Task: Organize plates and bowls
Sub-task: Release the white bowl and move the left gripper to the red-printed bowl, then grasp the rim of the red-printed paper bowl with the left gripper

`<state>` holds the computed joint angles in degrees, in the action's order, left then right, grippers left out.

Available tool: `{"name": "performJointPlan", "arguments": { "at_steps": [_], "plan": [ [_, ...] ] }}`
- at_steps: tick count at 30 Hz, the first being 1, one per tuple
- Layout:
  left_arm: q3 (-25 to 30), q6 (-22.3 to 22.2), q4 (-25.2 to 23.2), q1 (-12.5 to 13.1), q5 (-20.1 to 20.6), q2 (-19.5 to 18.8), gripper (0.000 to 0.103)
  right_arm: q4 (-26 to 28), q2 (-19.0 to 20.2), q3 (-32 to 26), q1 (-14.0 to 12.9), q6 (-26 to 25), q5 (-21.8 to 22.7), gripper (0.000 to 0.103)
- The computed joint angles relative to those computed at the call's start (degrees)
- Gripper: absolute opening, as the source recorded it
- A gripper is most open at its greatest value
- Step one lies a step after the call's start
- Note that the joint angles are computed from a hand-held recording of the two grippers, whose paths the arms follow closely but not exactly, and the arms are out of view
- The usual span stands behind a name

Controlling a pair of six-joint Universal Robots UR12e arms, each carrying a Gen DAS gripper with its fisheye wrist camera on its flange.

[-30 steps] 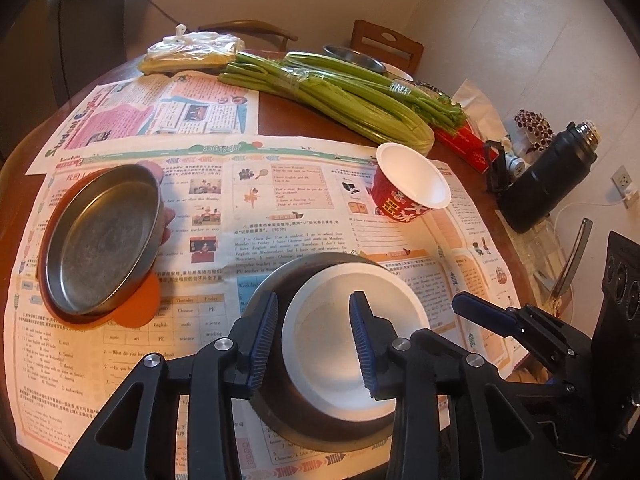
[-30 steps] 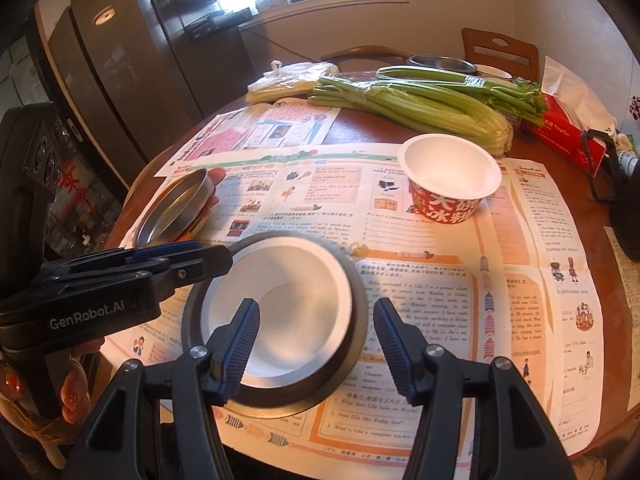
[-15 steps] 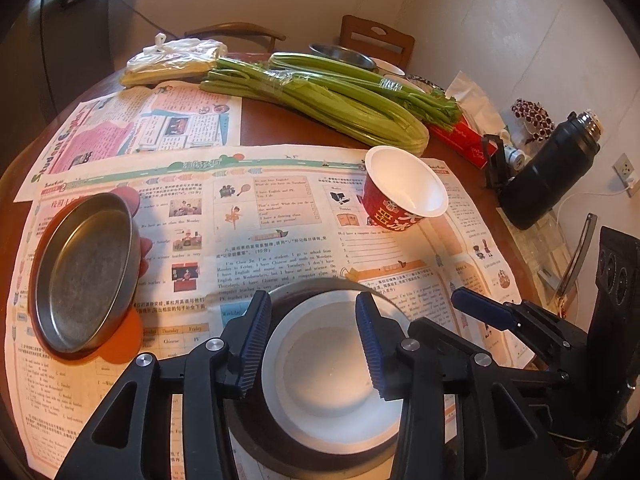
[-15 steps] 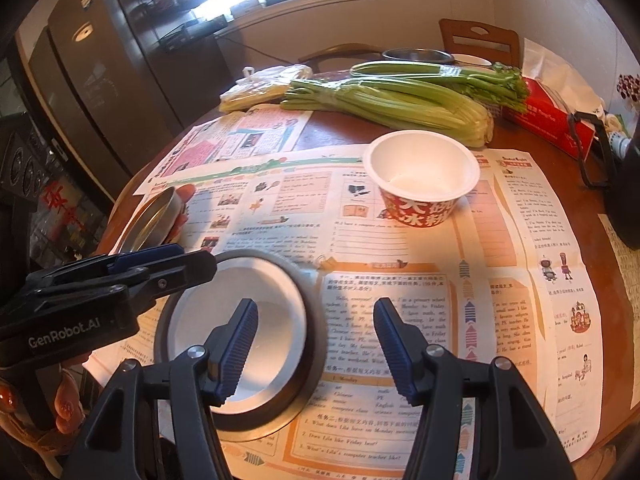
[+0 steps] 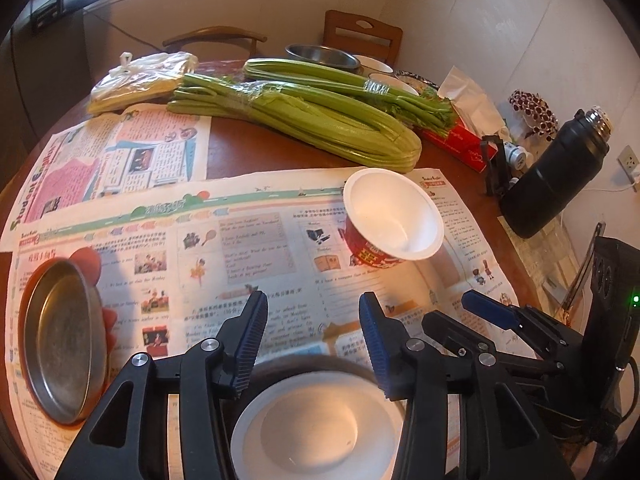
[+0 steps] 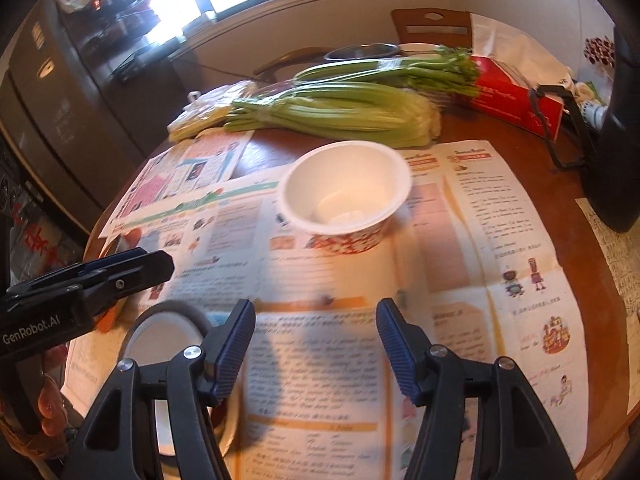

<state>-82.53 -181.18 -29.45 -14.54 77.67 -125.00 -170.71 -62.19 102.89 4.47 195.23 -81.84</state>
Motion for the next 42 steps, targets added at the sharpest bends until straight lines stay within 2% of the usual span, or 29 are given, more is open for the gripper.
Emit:
{"name": "performJointPlan", "arguments": {
  "at_steps": [5,16,22,28,35,42],
  "plan": [
    [3.28,0.05,-1.92,-0.83,1.74,-2.02,0.049,1.46,0.84,-1.39,-1.01,1.21,-0.08,0.063],
    [11.85,-2.74,-6.41,-1.61,0.37,-7.13,0.049,5.04,2.28,-4.57,-2.62,2.22,-1.0,0.063],
    [16.56,-4.28,-9.45,-2.16,0.53,-9.95,0.049,7.14,3.87,-7.38,-3.29,0.91,-0.41,0.063],
    [19.23,-4.03,-12.48,-2.47,0.41,-11.79,0.049,9.32,5.39,-9.52,-2.93,-2.78,1.22,0.063],
    [20.72,-4.23,-15.17,-2.28,-2.11,-13.02,0.049,10.41,6.3,-10.68,-2.39,-4.76,2.22,0.063],
    [20.54,-3.84,-15.55,-2.19,-4.34,-12.94,0.041,9.15,5.94,-10.2,-1.91,-6.55,2.66,0.063]
  ]
}}
